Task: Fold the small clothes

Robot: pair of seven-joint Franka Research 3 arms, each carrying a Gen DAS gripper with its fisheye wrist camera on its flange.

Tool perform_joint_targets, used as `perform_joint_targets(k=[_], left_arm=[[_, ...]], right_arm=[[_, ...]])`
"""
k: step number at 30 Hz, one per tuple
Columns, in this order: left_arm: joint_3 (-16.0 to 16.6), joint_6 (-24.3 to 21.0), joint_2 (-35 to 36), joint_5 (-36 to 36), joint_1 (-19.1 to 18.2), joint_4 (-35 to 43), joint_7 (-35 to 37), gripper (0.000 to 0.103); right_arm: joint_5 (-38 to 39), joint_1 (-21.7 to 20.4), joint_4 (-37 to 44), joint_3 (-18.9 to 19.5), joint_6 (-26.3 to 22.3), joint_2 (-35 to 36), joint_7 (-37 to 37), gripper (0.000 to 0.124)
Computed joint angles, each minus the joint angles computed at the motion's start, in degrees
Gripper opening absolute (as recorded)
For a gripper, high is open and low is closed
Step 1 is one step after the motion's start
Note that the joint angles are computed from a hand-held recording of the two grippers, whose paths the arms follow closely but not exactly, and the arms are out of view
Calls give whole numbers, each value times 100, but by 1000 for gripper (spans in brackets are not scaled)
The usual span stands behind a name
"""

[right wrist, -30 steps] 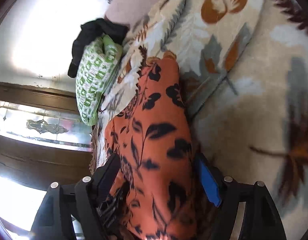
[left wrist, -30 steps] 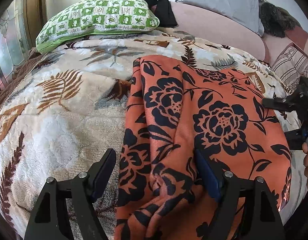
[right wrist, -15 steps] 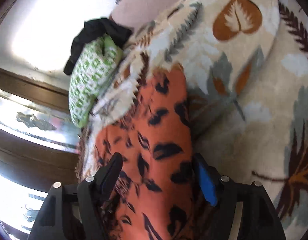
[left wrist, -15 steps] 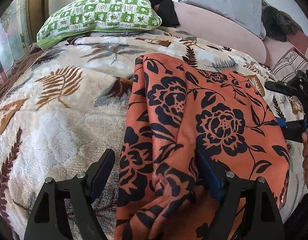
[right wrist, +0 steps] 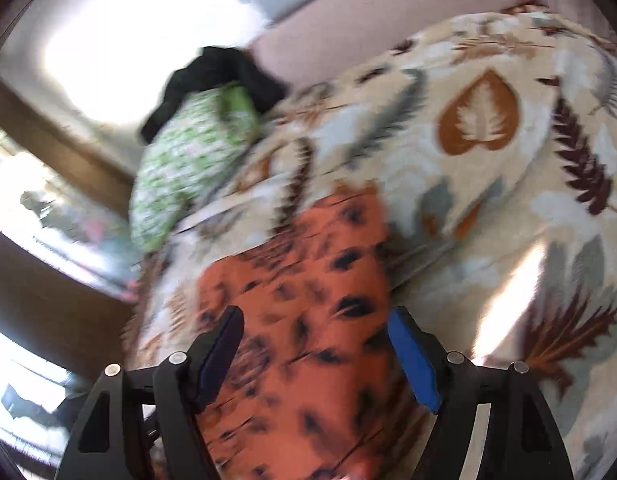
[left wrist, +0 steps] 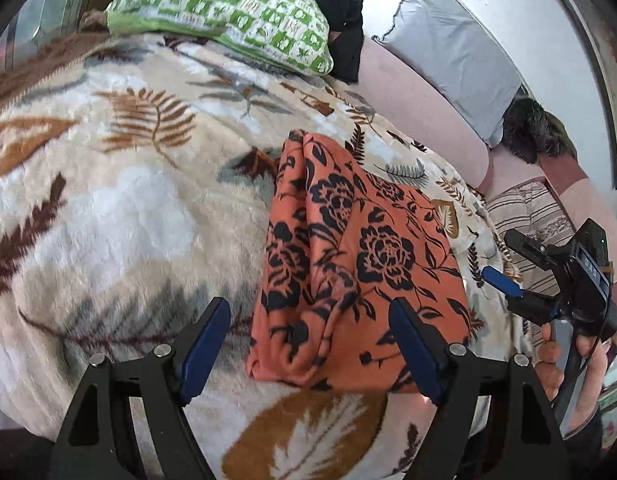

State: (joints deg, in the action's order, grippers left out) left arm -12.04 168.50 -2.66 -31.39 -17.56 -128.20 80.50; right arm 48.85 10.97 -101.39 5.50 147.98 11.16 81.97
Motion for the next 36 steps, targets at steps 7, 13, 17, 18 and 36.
perform_joint_targets(k=[7,13,17,18,36], left_arm=[[-77,-912,173,-16,294,106,-646,41],[-76,-901,84,383,209,484,-529,49],[-61,-1099,804,453,392,1487,-80,59],[-84,-1289,1113,454,503,1879,-5,59],[-388,-1974,2672,1846,994,3689,-700,44]], right_arm=[[292,46,-268,112,-750,128,-720,83],[1082,-150,-370,74,-1040,84,-1163,83],[1497,-208,-405,74,-1193,55,-1391,83],[1527,-195,-305,67,-1213,133,-1371,83],[2304,-316,-392,16,-1569,161,-1900,83]])
